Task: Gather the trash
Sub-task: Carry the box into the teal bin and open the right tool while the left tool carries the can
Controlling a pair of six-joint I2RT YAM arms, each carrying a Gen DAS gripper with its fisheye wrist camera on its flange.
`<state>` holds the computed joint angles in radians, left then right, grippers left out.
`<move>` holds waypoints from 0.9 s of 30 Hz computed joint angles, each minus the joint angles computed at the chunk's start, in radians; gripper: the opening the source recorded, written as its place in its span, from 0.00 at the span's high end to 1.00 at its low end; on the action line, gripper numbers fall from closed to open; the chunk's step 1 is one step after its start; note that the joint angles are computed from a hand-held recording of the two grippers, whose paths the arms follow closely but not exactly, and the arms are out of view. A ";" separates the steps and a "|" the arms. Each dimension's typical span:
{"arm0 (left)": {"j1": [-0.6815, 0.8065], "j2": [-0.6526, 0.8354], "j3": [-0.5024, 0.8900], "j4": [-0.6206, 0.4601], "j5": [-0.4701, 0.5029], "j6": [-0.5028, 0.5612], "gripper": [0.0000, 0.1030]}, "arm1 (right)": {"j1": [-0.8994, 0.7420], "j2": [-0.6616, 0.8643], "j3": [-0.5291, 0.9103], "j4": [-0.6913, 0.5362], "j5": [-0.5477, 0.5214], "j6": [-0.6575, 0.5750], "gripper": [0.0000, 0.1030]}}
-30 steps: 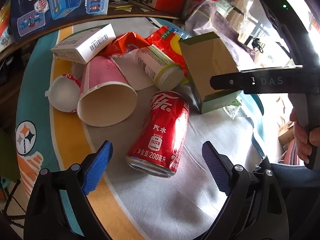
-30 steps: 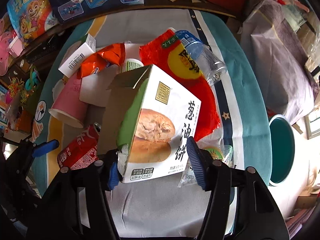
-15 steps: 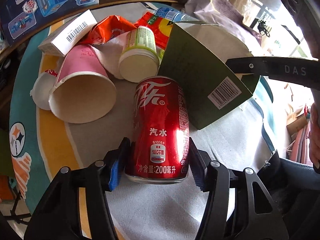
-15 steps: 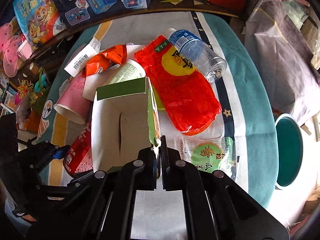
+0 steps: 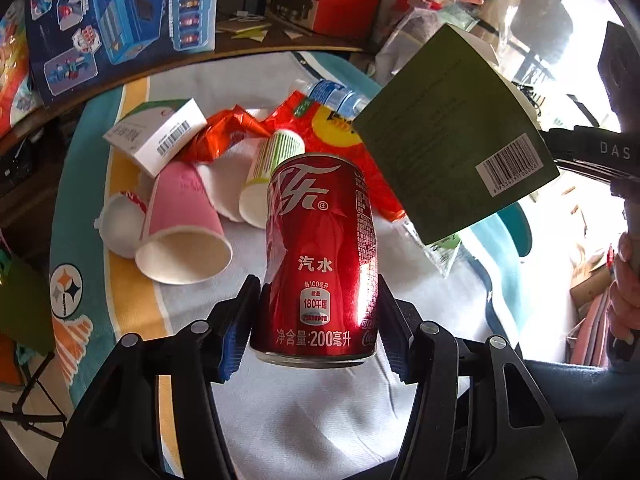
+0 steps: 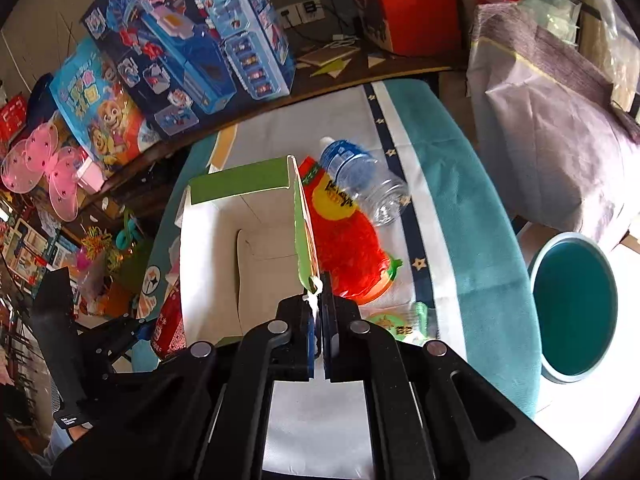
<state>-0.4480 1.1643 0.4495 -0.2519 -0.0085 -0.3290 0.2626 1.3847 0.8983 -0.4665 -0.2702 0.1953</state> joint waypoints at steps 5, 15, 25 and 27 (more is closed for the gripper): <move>-0.099 0.104 0.130 -0.003 -0.024 -0.034 0.44 | -0.214 -0.068 -0.012 -0.028 -0.065 -0.070 0.97; -0.292 0.563 0.577 0.016 0.007 -0.023 0.44 | -0.722 0.071 0.003 0.010 -0.077 -0.264 0.97; -0.396 1.040 1.147 -0.175 0.053 0.029 0.44 | -0.894 0.435 0.070 0.152 0.028 -0.350 0.97; -0.406 1.105 1.232 -0.215 0.065 0.042 0.44 | -0.900 0.488 0.087 0.147 0.037 -0.362 0.97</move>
